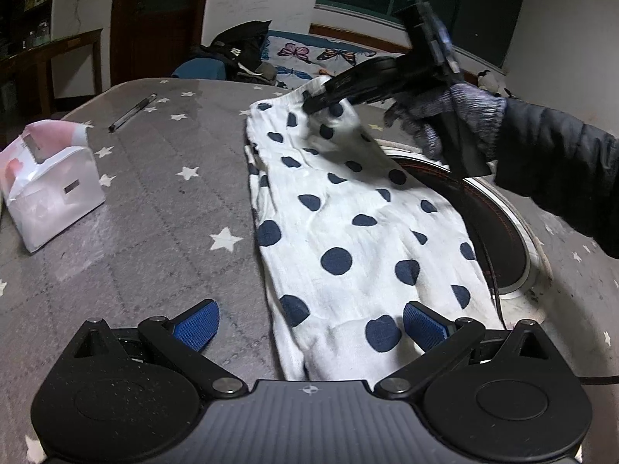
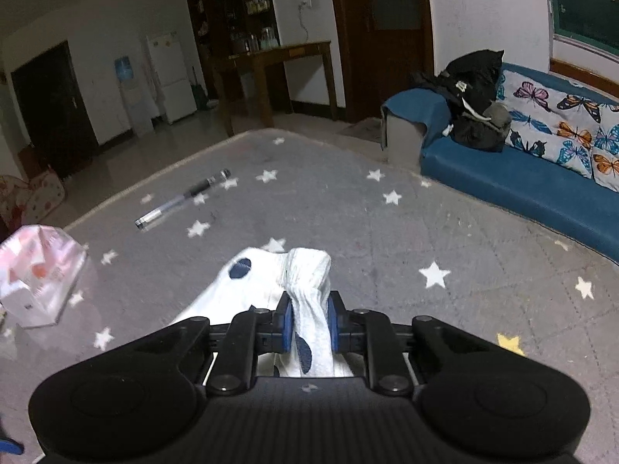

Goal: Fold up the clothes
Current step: 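Lift the held end and fold it over toward the left gripper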

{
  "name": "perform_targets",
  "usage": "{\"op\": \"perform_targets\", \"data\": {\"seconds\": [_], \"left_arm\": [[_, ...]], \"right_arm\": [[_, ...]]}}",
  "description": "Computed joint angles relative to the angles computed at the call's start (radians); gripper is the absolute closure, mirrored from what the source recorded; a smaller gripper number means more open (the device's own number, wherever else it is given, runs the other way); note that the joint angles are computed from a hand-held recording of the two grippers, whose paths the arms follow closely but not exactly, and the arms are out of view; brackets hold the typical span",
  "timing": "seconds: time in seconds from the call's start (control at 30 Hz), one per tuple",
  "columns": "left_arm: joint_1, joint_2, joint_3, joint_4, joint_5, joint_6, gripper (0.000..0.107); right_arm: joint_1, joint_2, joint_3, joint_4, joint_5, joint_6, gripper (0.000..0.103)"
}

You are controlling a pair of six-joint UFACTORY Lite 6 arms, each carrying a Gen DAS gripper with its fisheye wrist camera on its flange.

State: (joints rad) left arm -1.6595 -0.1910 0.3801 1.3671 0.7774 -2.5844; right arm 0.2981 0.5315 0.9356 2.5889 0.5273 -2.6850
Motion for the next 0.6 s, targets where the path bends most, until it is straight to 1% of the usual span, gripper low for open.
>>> {"op": "perform_targets", "data": {"seconds": [0.1, 0.27, 0.37, 0.47, 0.6], "left_arm": [[-0.020, -0.019, -0.006, -0.051, 0.023, 0.007, 0.004], [-0.108, -0.067, -0.024, -0.167, 0.106, 0.013, 0.004], [-0.170, -0.082, -0.027, -0.245, 0.159, 0.019, 0.004], [-0.248, -0.089, -0.028, -0.323, 0.218, -0.005, 0.004], [-0.347, -0.090, -0.020, -0.409, 0.292, -0.045, 0.004]], "right_arm": [[-0.003, -0.090, -0.076, -0.028, 0.025, 0.029, 0.087], [0.013, -0.292, -0.246, -0.056, 0.052, 0.049, 0.087], [0.044, -0.439, -0.355, -0.062, 0.036, 0.058, 0.087], [0.066, -0.611, -0.476, -0.116, 0.015, 0.123, 0.087], [0.132, -0.898, -0.650, -0.195, -0.065, 0.253, 0.087]]}}
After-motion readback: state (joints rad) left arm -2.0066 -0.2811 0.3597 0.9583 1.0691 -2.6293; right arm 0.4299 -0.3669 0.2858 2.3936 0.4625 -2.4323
